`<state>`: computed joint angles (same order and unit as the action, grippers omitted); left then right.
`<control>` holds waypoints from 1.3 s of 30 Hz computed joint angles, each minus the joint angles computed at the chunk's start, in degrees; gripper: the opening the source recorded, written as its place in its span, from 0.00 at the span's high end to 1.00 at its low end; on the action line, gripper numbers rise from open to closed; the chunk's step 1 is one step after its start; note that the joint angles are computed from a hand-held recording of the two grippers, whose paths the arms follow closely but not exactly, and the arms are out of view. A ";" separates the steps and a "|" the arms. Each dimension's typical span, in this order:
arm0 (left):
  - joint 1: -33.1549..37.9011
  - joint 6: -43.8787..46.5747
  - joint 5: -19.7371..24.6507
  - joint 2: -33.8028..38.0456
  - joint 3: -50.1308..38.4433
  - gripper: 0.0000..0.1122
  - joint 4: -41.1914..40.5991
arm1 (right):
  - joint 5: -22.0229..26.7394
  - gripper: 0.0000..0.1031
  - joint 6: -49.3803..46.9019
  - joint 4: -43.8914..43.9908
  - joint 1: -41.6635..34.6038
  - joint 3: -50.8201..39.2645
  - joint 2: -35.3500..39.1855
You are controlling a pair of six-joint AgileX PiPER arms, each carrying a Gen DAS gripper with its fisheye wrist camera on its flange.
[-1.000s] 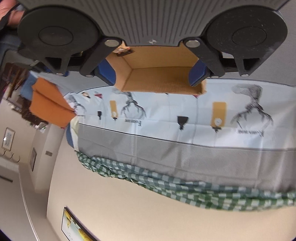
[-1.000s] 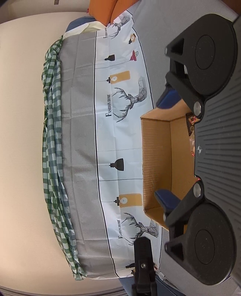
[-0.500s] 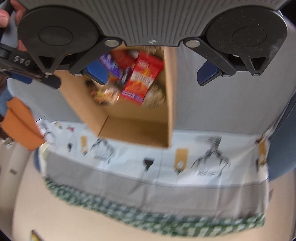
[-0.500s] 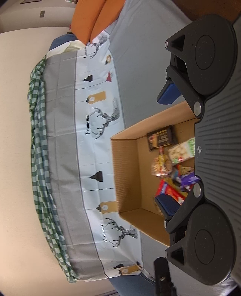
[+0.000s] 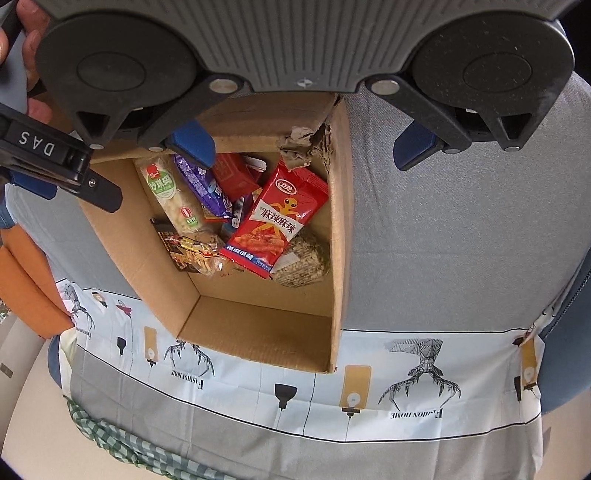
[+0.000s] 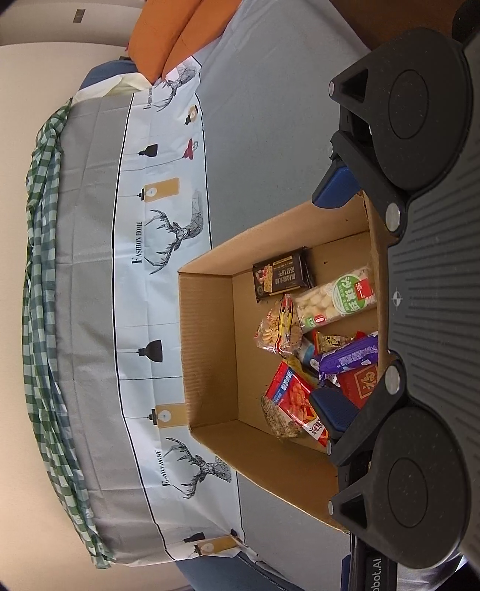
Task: Organize snacks
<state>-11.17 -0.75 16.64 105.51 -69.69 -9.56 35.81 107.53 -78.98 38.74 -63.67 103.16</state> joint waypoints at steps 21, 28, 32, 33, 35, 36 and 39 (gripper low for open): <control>-0.12 8.02 -1.14 0.49 -0.32 0.09 -6.81 | -0.30 0.01 -4.65 0.99 0.48 -2.88 2.69; -0.14 10.22 -2.23 -0.15 0.69 0.09 -8.57 | -0.15 0.01 -4.17 0.72 0.50 -2.71 2.59; -0.07 10.58 -2.29 -0.09 0.68 0.09 -8.81 | -0.13 0.01 -4.19 0.73 0.53 -2.63 2.54; -0.02 10.82 -2.28 -0.10 0.67 0.09 -9.02 | -0.13 0.01 -4.19 0.73 0.53 -2.63 2.54; 0.00 10.69 -2.23 -0.09 0.60 0.09 -8.82 | -0.22 0.01 -3.99 0.61 0.49 -2.58 2.53; 0.01 10.65 -2.17 -0.06 0.54 0.09 -8.80 | -0.22 0.01 -4.07 0.73 0.51 -2.60 2.53; -0.03 10.92 -2.28 -0.10 0.60 0.09 -8.99 | -0.09 0.01 -4.47 1.14 0.60 -2.93 2.66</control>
